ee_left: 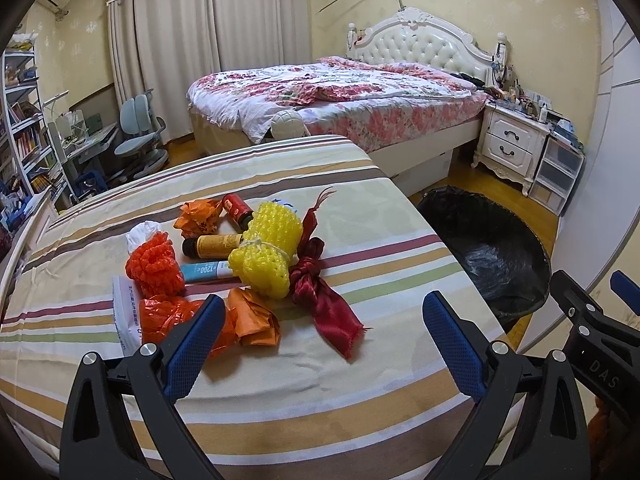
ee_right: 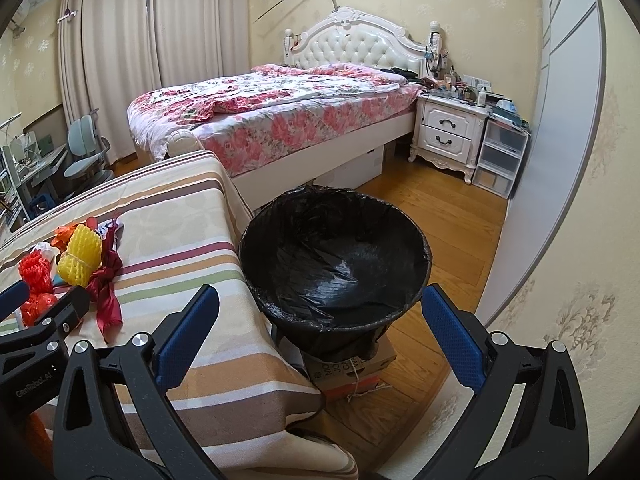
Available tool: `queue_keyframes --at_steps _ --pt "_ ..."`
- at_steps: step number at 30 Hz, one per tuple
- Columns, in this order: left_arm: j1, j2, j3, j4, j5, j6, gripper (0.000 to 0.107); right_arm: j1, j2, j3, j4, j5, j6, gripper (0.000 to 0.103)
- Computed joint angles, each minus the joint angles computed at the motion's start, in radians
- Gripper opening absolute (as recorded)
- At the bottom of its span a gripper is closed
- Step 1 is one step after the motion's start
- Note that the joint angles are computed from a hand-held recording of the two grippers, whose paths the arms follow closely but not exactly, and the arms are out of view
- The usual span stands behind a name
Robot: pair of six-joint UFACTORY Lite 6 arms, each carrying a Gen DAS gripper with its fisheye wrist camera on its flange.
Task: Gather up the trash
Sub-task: 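Grasp the white-and-blue packet with the left tool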
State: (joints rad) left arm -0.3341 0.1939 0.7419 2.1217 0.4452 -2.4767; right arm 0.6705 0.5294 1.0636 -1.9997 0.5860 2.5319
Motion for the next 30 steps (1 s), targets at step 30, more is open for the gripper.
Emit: queue_keyframes --at_steps 30 --pt "0.706 -0.195 -0.22 0.83 -0.228 -0.513 0.079 0.161 0.288 0.485 0.37 -0.171 -0.503 0.079"
